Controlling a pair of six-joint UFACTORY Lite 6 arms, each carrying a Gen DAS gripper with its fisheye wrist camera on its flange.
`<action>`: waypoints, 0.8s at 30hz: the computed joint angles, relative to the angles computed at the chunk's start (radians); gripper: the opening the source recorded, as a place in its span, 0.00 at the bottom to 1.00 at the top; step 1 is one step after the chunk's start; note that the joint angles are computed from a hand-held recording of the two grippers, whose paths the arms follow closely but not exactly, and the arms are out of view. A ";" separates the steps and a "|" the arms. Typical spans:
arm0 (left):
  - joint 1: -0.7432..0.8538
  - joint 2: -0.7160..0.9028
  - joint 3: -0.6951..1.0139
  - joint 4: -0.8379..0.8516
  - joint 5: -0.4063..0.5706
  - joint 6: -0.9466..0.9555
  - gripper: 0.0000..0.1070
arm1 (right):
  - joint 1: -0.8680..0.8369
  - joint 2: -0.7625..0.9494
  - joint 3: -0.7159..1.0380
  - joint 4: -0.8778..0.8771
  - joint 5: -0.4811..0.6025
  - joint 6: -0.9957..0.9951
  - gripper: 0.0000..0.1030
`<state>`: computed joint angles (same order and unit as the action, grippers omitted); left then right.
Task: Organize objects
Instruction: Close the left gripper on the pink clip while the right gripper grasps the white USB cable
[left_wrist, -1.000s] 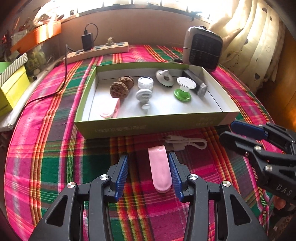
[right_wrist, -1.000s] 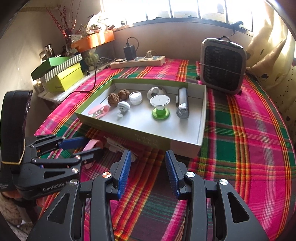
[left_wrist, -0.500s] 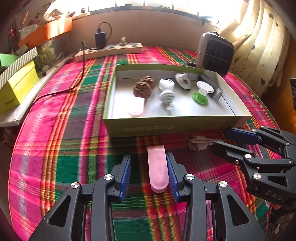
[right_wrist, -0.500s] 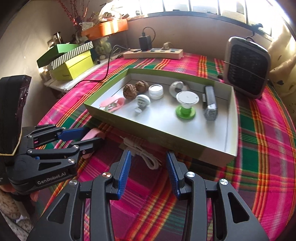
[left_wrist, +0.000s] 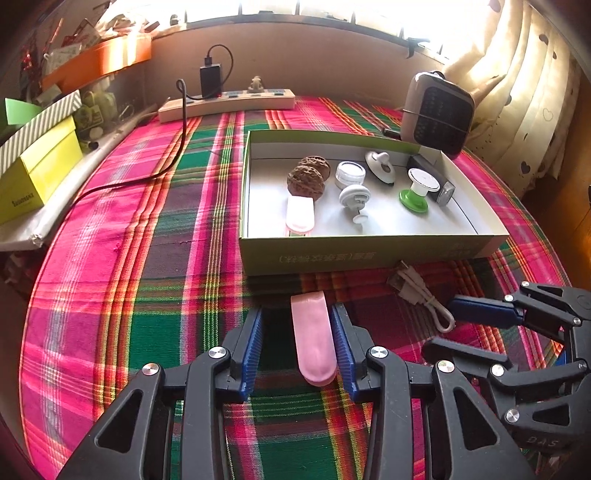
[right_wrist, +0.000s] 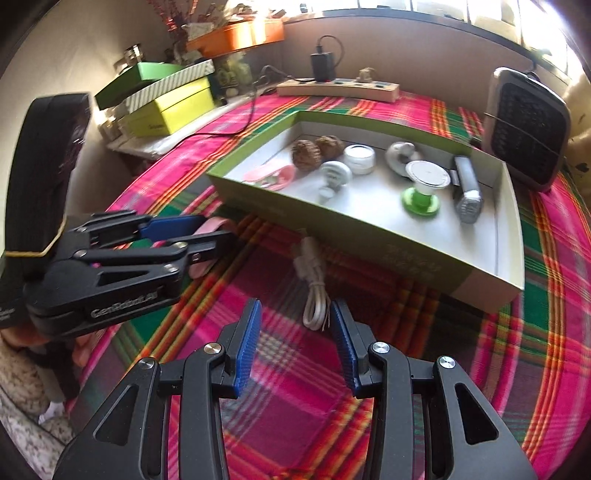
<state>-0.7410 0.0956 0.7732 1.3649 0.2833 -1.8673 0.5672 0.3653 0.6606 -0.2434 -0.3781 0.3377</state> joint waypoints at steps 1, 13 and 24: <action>0.002 -0.001 -0.002 0.009 -0.003 -0.008 0.33 | 0.005 0.002 0.004 0.041 0.001 -0.037 0.39; -0.001 0.013 -0.008 0.149 0.013 -0.116 0.33 | 0.049 0.092 0.132 0.435 0.043 -0.374 0.39; 0.003 0.011 -0.013 0.184 0.009 -0.149 0.33 | 0.085 0.117 0.156 0.653 0.018 -0.576 0.39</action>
